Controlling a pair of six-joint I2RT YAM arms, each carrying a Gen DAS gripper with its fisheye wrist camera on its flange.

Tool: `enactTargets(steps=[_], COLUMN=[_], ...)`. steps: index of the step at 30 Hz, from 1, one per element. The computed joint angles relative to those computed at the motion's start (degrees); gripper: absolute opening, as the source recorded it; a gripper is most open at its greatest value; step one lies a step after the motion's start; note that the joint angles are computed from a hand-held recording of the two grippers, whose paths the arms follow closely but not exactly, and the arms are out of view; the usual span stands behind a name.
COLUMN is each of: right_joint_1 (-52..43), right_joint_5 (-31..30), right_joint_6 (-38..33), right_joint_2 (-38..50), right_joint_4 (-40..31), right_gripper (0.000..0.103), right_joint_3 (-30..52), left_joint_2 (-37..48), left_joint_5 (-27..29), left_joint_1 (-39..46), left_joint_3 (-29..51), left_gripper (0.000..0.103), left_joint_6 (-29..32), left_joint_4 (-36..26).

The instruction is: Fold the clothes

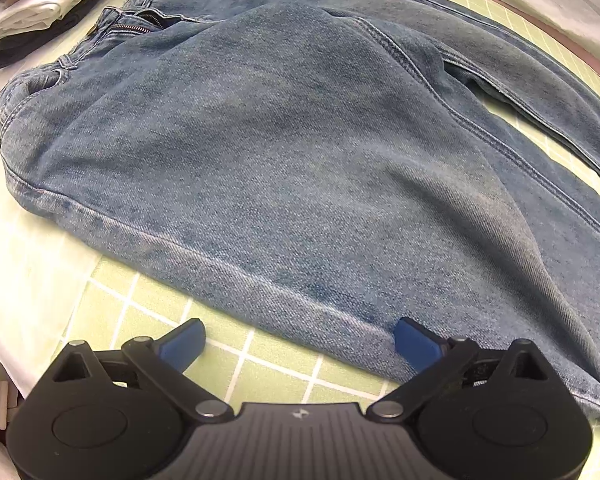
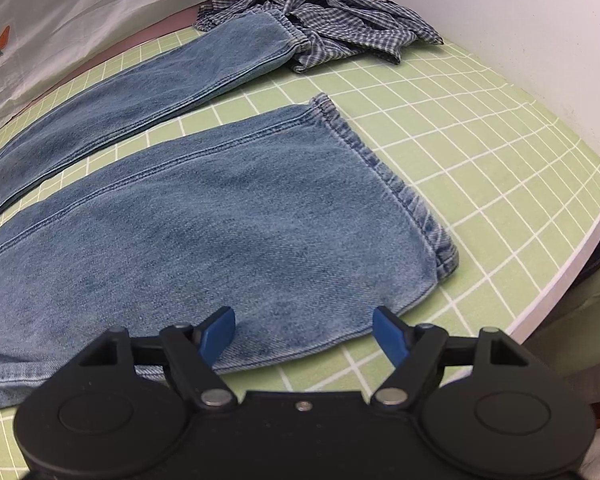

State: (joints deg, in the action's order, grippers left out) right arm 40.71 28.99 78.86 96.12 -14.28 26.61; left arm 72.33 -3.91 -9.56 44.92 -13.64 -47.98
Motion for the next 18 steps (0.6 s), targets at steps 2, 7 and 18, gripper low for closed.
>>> enactTargets(steps=[2, 7, 18], right_joint_1=[-0.34, -1.08, 0.07], right_joint_5=[-0.92, -3.27, -4.57], right_joint_6=[1.06, 3.48, -2.38], right_joint_2=[-0.85, -3.11, -2.65], right_joint_4=[0.50, 2.81, 9.82], right_gripper=[0.077, 0.077, 0.077], right_joint_3=[-1.11, -4.24, -3.78], left_joint_2=[-0.30, -0.82, 0.87], left_joint_5=[-0.43, -1.56, -3.13], left_joint_1=[-1.32, -4.93, -13.20], left_joint_3=[0.33, 0.68, 3.86], left_gripper=[0.103, 0.103, 0.103], left_joint_6=[-1.76, -6.30, -16.12], left_joint_4=[-0.96, -2.22, -6.03])
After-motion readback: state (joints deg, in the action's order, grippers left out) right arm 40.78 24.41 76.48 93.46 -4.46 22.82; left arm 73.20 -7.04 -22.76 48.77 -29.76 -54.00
